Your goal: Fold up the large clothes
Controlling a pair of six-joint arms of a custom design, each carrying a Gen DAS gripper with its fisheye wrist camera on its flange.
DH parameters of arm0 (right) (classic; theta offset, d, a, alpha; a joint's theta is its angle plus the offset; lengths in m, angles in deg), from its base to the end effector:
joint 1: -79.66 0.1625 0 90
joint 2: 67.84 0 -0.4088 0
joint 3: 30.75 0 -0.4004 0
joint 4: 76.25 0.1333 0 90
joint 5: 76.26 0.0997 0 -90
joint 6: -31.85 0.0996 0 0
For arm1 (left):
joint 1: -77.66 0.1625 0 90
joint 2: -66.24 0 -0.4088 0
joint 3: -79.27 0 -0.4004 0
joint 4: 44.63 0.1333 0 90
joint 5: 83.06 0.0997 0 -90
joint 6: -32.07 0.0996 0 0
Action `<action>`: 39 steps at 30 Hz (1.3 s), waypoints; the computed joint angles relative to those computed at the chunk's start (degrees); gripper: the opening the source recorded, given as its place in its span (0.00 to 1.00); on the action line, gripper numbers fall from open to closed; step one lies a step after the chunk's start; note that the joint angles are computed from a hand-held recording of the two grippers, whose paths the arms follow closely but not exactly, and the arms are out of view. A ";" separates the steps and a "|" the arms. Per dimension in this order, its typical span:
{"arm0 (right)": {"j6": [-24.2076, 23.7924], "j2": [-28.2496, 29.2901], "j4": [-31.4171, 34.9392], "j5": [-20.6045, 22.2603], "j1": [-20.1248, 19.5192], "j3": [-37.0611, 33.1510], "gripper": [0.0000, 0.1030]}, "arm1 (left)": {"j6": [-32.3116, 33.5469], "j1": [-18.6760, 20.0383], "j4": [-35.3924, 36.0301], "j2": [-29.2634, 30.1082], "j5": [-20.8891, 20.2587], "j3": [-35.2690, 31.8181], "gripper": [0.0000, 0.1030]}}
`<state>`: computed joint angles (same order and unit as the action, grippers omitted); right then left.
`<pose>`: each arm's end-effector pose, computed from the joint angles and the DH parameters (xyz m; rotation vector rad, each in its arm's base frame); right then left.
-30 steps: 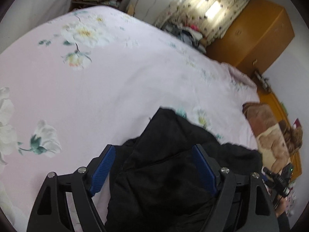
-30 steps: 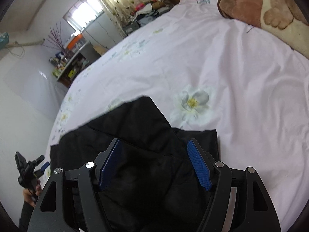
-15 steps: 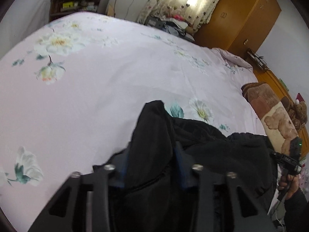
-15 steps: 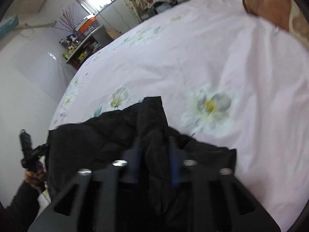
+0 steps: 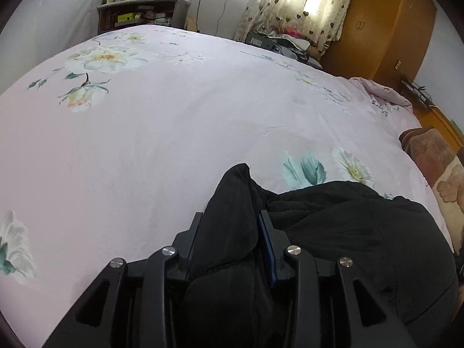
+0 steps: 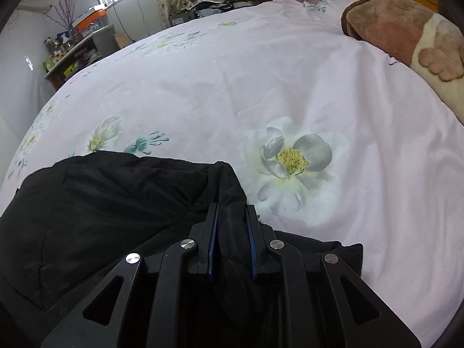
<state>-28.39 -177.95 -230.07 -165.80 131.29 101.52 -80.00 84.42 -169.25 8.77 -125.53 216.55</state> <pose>-0.1251 -0.3741 0.3872 0.4823 -2.4759 0.6334 -0.2867 -0.2422 -0.0050 -0.1604 2.2758 -1.1037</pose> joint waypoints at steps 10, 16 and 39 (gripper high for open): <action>3.81 -1.62 0.73 -3.96 2.64 -1.02 0.31 | -0.85 1.18 9.11 -3.71 -3.13 -3.50 0.56; 1.55 -16.30 10.45 7.70 -0.15 -0.60 0.38 | -9.72 -5.61 29.16 -11.28 -2.34 -6.97 0.67; -9.65 -8.54 -4.58 8.46 0.38 12.77 0.51 | 12.50 1.35 -1.19 11.57 5.53 -10.59 0.72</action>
